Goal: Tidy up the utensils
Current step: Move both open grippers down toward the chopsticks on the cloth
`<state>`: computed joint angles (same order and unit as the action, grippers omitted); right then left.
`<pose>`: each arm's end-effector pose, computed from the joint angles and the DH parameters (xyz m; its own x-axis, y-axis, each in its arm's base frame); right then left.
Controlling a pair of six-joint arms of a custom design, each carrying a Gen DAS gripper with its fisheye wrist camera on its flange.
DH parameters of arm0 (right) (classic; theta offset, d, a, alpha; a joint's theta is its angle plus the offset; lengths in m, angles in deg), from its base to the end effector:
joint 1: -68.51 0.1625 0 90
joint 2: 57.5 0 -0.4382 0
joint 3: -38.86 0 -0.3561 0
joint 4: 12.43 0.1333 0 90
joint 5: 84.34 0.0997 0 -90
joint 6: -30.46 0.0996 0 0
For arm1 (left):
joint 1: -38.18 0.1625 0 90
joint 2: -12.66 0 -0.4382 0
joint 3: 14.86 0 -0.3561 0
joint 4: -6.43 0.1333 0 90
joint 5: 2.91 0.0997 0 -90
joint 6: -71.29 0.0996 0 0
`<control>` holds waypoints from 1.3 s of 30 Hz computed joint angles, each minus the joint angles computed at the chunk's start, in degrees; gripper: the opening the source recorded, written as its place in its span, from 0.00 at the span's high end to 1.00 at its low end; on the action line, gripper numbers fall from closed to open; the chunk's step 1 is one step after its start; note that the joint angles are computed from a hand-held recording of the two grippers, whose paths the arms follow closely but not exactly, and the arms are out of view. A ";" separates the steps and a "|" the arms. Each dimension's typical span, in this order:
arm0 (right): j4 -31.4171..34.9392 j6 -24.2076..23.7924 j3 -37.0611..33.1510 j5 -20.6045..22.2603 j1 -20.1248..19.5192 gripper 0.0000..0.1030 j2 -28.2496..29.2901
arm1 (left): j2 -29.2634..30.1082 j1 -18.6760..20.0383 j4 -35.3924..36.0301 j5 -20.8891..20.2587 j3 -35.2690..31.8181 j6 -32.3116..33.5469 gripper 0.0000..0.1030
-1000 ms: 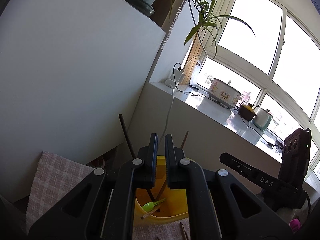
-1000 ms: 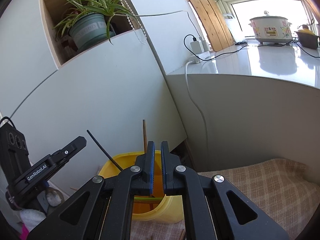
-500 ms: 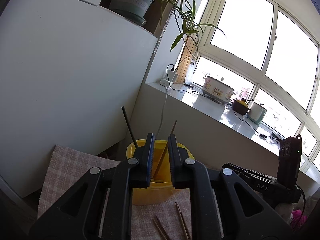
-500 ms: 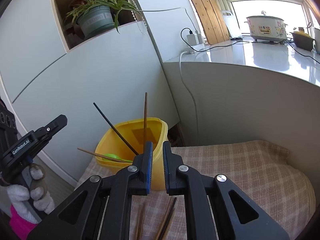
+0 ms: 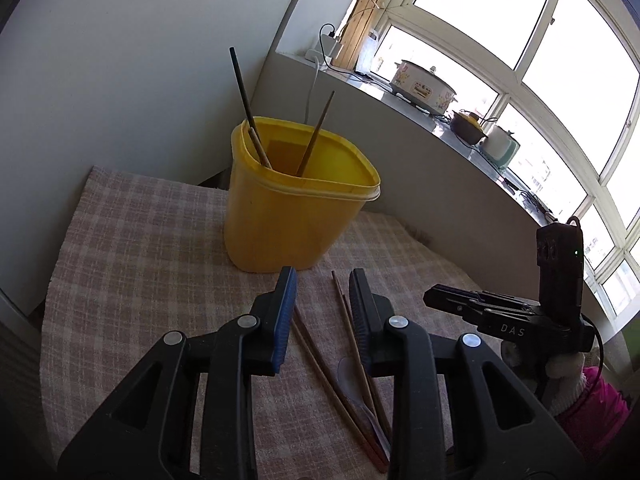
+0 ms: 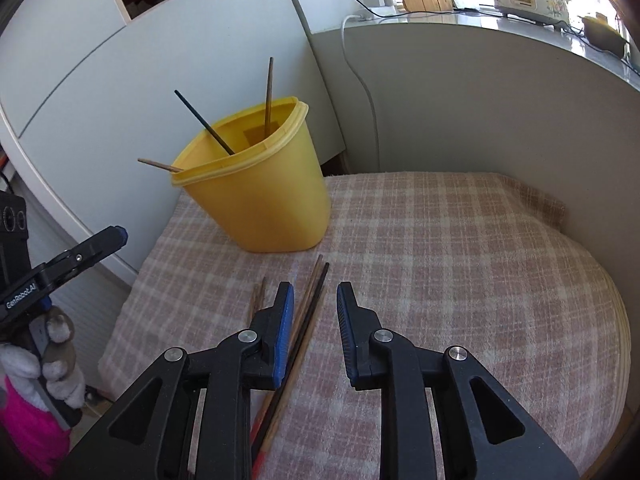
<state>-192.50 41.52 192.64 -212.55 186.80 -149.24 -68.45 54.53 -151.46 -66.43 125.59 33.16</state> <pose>0.1951 -0.2112 0.2637 -0.8945 0.0348 0.4457 -0.2514 0.7852 -0.5659 -0.2965 -0.2722 0.2158 -0.8341 0.4891 -0.2550 0.5516 0.7378 -0.3892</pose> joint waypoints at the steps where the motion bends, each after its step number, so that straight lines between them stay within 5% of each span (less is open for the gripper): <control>1: 0.46 0.24 0.34 0.97 -0.66 0.80 -0.09 | -0.06 0.04 0.46 -0.58 0.34 -0.52 0.74; 18: 3.56 3.07 1.96 12.55 -8.93 0.80 3.70 | 2.58 1.12 7.20 -9.83 2.96 -3.51 0.74; 31: 1.16 5.50 1.74 13.85 -12.21 0.80 7.87 | 3.42 3.01 8.05 -10.85 2.38 -2.31 0.74; 39: 1.36 7.65 -0.23 10.58 -10.35 0.81 12.87 | 4.35 3.84 7.92 -10.86 2.13 -1.65 0.74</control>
